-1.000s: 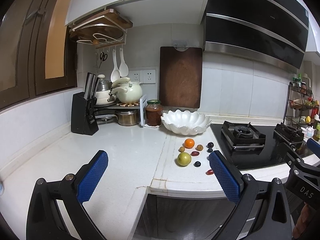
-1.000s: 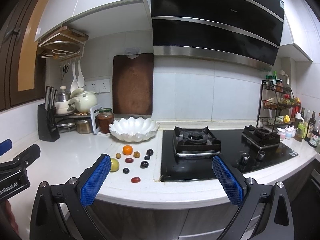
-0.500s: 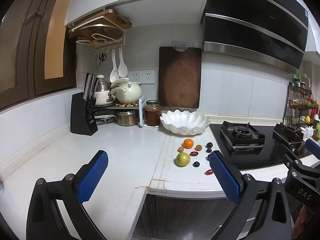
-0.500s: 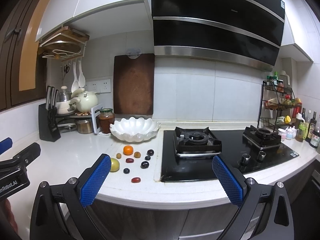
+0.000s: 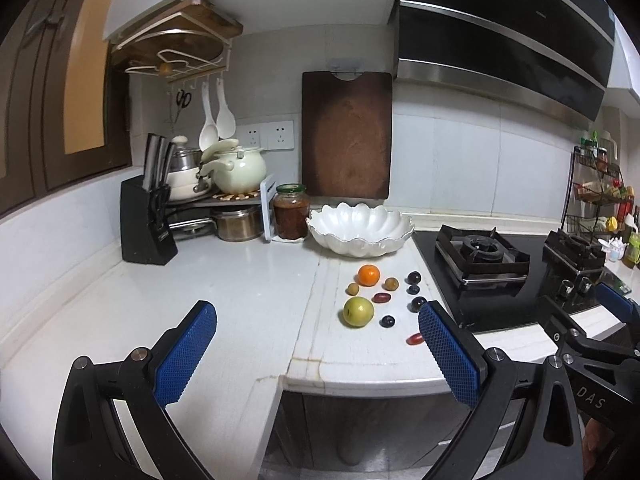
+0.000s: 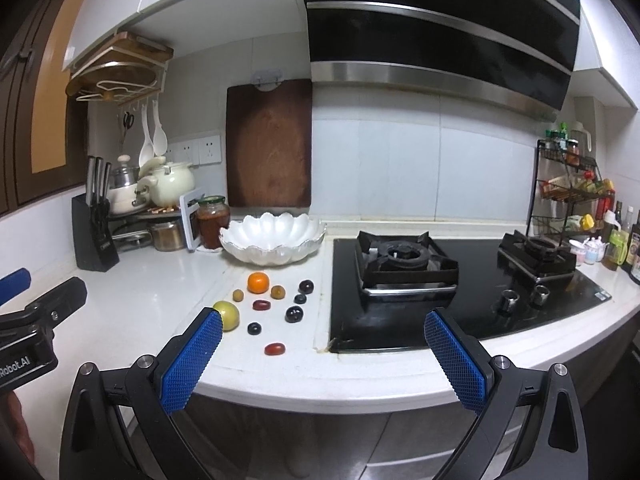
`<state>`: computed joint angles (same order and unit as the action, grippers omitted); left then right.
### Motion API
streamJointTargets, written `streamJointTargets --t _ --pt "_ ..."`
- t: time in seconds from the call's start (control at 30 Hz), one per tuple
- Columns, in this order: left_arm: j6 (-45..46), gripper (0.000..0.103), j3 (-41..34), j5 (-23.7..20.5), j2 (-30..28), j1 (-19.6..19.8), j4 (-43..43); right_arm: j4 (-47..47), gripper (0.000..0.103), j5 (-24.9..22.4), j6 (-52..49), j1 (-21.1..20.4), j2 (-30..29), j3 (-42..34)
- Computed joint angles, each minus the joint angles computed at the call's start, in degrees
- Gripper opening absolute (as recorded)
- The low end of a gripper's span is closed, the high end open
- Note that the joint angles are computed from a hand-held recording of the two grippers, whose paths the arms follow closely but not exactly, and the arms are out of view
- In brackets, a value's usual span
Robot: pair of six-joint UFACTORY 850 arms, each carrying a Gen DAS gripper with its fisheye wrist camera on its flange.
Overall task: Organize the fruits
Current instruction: 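Lower both tools to the fruits, closing left on green apple while right closes on red date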
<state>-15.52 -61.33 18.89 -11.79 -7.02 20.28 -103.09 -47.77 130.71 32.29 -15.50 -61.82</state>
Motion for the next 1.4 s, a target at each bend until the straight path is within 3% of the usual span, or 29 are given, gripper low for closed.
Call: streamJointTargets --t 0.2,0.43,0.67,0.83,1.13,1.4 --pt "-1.3 0.098 -5.9 -1.9 -5.1 -0.2 3.3 -0.6 0.102 4.4 -0.8 -2.5 -3.7 -3.7" --pt "-13.0 0.088 -13.5 -5.0 -11.9 -0.4 18.1 1.8 0.097 11.9 -3.8 -5.5 -9.3 -9.4" --pt "-35.9 0.083 -21.9 -6.4 -19.5 -0.5 45.2 8.8 0.088 16.7 -11.4 -7.5 -15.3 -15.7" --pt "-55.8 0.080 -28.9 -5.6 -25.4 -0.8 67.4 13.6 0.082 19.7 -16.7 -8.7 -18.8 -19.4" --pt "-79.7 0.074 -40.4 -1.9 -34.7 -1.6 93.7 25.2 0.064 24.6 -29.3 -10.7 -24.2 -25.5" --pt "-85.6 0.070 -46.1 1.3 -39.3 -2.0 100.5 30.8 0.055 26.7 -35.5 -11.5 -26.5 -27.9"
